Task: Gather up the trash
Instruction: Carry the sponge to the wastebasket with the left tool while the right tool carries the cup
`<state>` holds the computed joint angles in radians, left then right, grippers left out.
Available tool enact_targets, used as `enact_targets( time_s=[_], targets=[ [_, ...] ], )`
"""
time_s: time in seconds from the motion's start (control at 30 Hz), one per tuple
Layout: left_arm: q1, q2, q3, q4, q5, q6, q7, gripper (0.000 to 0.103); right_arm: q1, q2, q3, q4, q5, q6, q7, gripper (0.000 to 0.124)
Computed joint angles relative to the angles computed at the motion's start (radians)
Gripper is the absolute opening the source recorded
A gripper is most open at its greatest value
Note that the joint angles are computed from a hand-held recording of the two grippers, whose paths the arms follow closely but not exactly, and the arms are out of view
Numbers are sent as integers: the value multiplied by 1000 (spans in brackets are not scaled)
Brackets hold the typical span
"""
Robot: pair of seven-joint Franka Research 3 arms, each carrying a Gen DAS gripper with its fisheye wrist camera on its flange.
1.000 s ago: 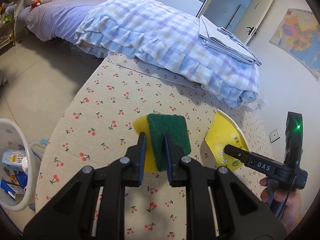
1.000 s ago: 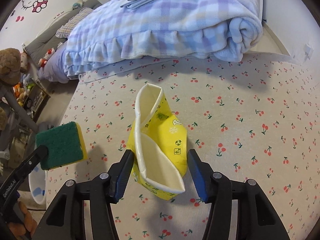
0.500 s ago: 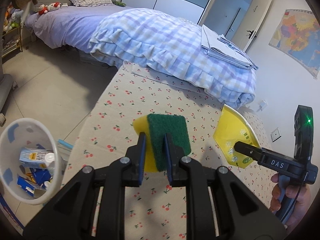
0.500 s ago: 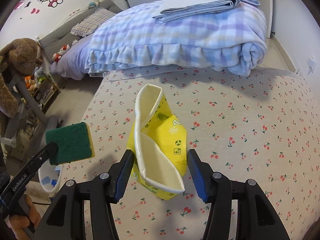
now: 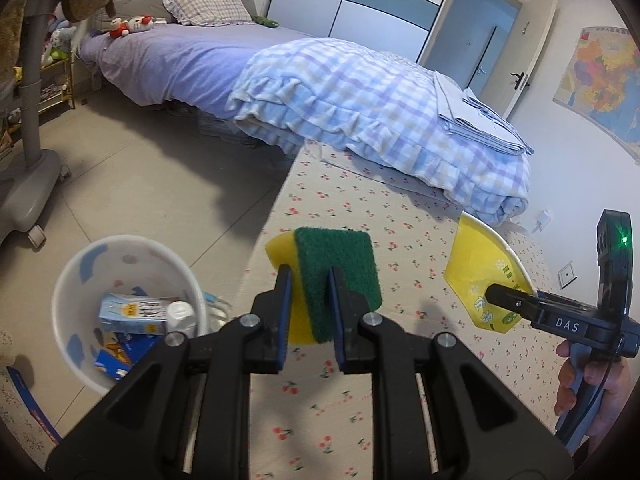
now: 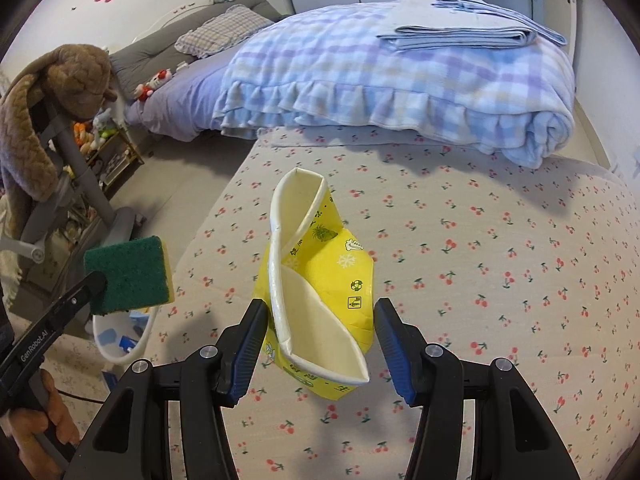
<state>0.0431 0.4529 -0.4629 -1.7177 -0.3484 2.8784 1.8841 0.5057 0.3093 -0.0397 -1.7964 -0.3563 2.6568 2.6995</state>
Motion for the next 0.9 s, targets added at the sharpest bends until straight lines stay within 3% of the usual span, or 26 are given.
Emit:
enact_targets(
  time_s=[0.33,0.5,0.7,0.9],
  targets=[
    [66,-47,22,-61,-28,29,23,19,36,117,15,170,59,-43,-82,56],
    [67,-50,62,-66,-5,33,-11,19,62,207,16,306,103,-80,-146,56],
    [60,-43,109,-55,40,18,-94,19,88,318,14,481,157,-130,-220,56],
    [9,-33,199,-41,155,-3,-248,20,109,448,16,690,213,-192,-282,56]
  ],
)
